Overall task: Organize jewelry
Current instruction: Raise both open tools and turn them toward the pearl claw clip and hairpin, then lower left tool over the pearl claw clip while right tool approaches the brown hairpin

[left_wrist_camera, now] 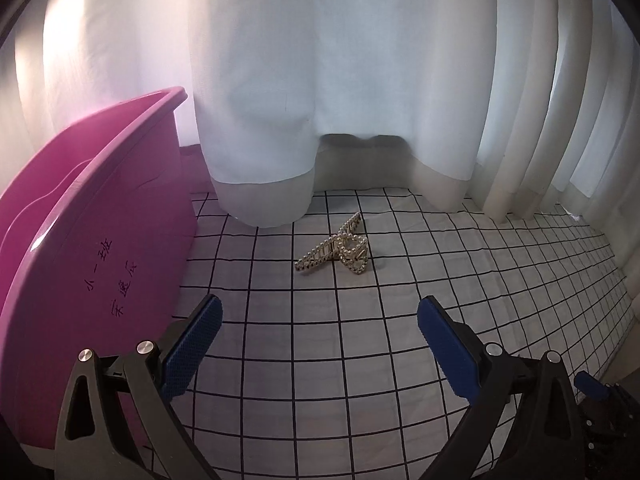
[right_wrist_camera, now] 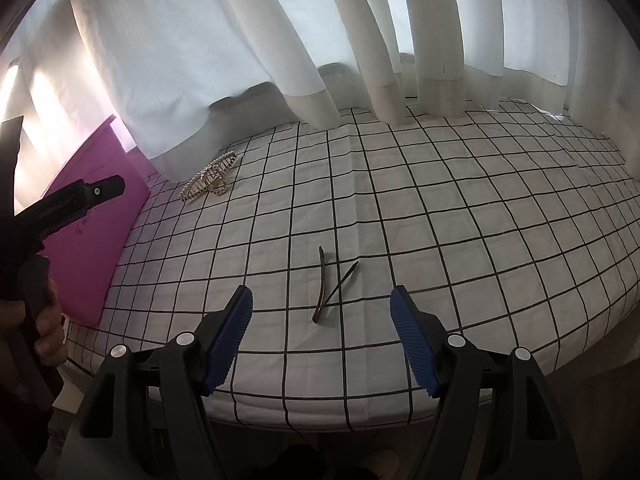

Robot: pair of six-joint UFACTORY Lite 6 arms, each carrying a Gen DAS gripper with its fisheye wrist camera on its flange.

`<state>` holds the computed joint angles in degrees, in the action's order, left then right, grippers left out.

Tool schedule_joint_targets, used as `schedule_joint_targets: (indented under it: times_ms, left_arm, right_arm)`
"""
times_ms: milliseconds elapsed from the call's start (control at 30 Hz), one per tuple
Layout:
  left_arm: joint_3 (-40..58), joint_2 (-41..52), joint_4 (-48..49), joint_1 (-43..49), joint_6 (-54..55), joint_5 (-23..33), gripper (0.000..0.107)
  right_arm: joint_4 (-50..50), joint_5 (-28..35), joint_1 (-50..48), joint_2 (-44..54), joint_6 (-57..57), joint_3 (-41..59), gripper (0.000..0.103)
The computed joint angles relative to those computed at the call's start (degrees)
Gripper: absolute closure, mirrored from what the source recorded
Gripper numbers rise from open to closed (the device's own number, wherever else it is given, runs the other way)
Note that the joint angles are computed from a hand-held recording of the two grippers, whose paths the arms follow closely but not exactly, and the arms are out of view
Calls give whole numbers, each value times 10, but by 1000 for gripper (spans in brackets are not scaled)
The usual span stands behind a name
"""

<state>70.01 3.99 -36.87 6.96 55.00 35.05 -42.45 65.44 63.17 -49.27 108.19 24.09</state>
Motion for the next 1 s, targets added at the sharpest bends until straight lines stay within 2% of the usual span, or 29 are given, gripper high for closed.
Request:
schedule_joint_targets:
  times_ms: [100, 267, 733, 1000]
  left_arm:
    - [32, 66, -5, -28, 10, -45, 11]
    - [106, 176, 24, -67, 7, -75, 11]
    - [246, 330, -34, -88, 63, -72, 11]
    - [320, 398, -19, -91, 43, -54, 11]
  right_arm:
    - [-4, -54, -42, 33, 16, -17, 35]
    - [-19, -104, -83, 91, 62, -28, 35]
    - [-55, -154, -125, 240, 167, 5, 35]
    - [-60, -145, -136, 315, 175, 42, 35]
